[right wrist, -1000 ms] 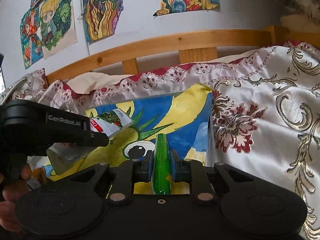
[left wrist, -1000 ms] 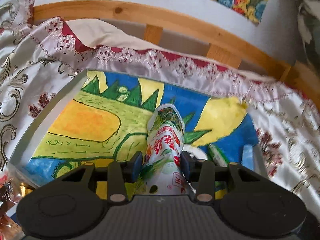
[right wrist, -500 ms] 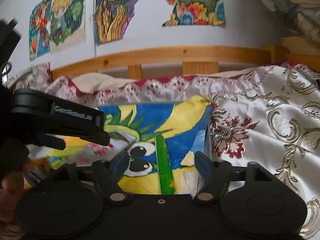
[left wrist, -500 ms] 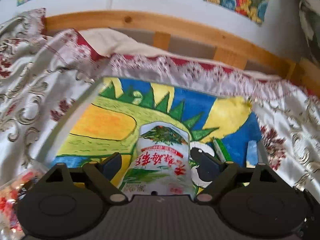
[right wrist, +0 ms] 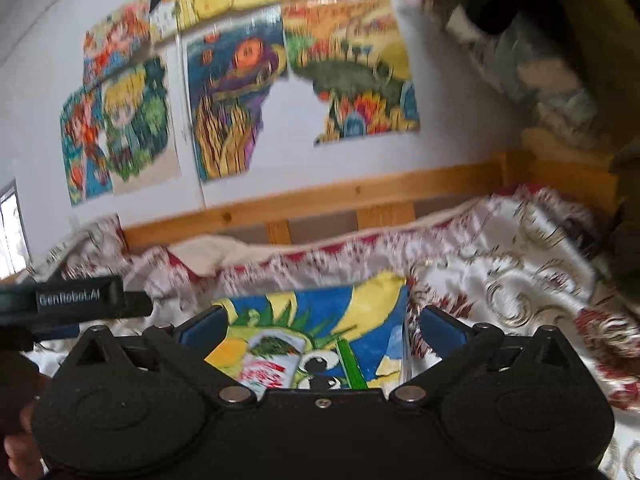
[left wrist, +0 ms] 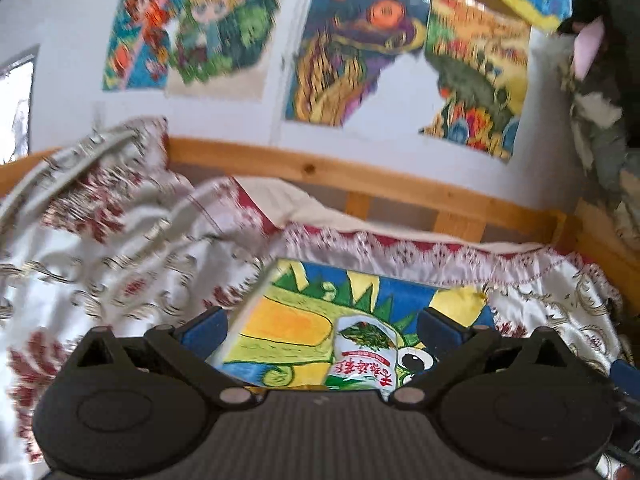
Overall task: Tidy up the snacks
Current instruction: 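Lift both tools back from the tin box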
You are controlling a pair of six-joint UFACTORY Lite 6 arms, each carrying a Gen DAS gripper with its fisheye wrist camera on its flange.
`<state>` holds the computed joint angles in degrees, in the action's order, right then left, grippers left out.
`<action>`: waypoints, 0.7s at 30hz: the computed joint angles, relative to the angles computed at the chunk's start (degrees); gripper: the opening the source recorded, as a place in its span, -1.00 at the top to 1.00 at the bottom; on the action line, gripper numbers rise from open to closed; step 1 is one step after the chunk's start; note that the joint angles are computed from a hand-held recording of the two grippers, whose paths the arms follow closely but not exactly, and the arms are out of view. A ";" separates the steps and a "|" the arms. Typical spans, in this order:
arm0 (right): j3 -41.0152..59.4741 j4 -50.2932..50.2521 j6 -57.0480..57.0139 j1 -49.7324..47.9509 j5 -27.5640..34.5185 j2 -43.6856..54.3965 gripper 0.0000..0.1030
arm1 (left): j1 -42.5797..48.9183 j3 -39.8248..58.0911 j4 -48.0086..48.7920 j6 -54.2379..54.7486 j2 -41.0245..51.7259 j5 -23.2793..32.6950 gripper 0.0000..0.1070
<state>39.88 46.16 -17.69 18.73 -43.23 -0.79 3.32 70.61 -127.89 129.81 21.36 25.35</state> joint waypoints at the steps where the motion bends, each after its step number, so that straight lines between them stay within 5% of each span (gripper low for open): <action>1: -1.71 2.98 -2.33 1.99 -0.91 -2.74 -0.98 | 1.14 -2.61 0.69 0.06 -2.42 1.19 -0.92; 11: -9.22 29.13 -24.99 22.88 -10.00 -21.05 -0.99 | 13.52 -22.21 13.17 -5.28 -20.58 11.33 -0.92; 21: -11.70 42.89 -30.25 43.64 -25.40 -24.24 -0.99 | 25.30 -33.74 21.07 -3.84 -29.97 19.51 -0.92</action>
<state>28.18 89.05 -47.94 62.37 -68.63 -25.03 28.62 36.87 -106.82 125.96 -8.60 44.86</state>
